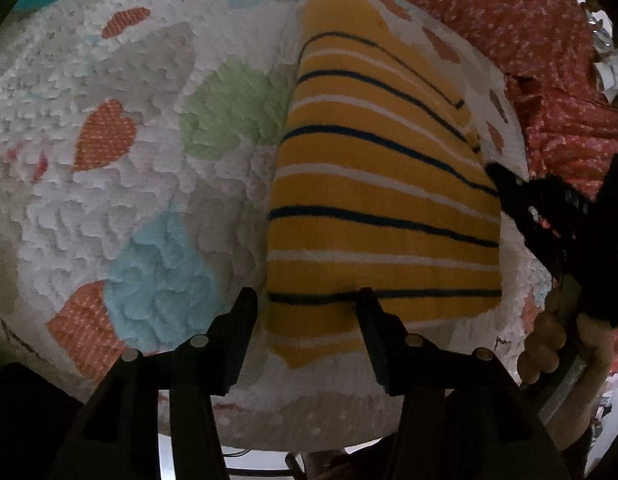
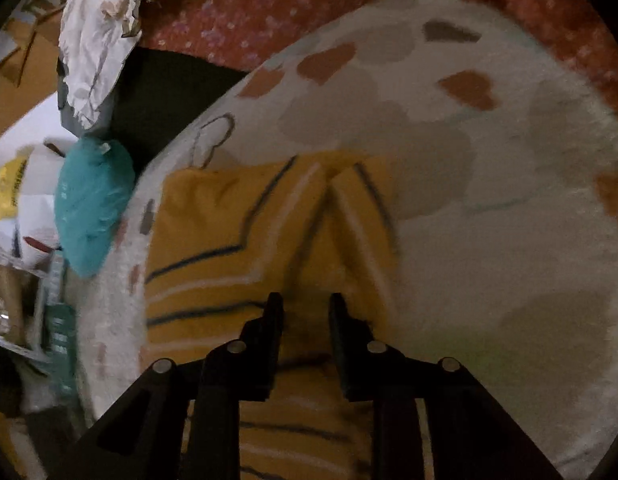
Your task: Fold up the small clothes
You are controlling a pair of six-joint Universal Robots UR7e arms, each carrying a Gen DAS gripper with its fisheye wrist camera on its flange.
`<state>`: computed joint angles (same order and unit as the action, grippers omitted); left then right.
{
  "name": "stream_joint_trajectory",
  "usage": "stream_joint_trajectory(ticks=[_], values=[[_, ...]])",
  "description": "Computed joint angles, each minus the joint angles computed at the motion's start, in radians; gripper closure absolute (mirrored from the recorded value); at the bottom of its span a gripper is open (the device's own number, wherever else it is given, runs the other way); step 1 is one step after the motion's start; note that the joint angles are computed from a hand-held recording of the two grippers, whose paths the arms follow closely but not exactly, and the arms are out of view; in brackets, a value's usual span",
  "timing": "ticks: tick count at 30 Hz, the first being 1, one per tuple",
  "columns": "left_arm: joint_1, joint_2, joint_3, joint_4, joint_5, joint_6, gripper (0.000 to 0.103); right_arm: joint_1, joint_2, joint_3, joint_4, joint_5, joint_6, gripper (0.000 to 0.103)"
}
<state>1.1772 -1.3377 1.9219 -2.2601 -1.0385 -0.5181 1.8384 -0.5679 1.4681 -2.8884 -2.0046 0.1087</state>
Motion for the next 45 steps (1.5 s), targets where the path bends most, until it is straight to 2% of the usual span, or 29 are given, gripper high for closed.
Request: stream_joint_trajectory(ticks=[3, 6, 13, 16, 18, 26, 37, 42, 45], values=[[-0.019, -0.045, 0.041, -0.014, 0.010, -0.012, 0.053, 0.004, -0.056, 0.104, -0.079, -0.015, -0.006, 0.061], [-0.058, -0.099, 0.096, -0.028, 0.055, -0.030, 0.053, 0.011, -0.111, 0.224, -0.164, -0.022, 0.011, 0.061], [-0.207, -0.220, 0.216, -0.006, 0.300, -0.092, 0.053, 0.052, -0.153, 0.398, -0.275, -0.064, 0.062, 0.060], [-0.269, -0.276, 0.259, 0.021, 0.371, -0.111, 0.051, 0.076, -0.157, 0.434, -0.284, -0.083, 0.065, 0.059], [-0.295, -0.293, 0.272, 0.025, 0.395, -0.114, 0.048, 0.091, -0.161, 0.447, -0.280, -0.091, 0.062, 0.058], [-0.390, -0.376, 0.317, 0.090, 0.447, -0.183, 0.039, 0.158, -0.172, 0.486, -0.323, -0.122, 0.036, 0.052], [-0.470, -0.452, 0.344, 0.191, 0.485, -0.270, 0.036, 0.213, -0.186, 0.524, -0.334, -0.167, 0.049, 0.051], [-0.485, -0.461, 0.350, 0.223, 0.504, -0.276, 0.034, 0.225, -0.186, 0.535, -0.352, -0.176, 0.044, 0.047], [-0.473, -0.446, 0.348, 0.217, 0.492, -0.269, 0.033, 0.216, -0.182, 0.535, -0.343, -0.176, 0.055, 0.046]])
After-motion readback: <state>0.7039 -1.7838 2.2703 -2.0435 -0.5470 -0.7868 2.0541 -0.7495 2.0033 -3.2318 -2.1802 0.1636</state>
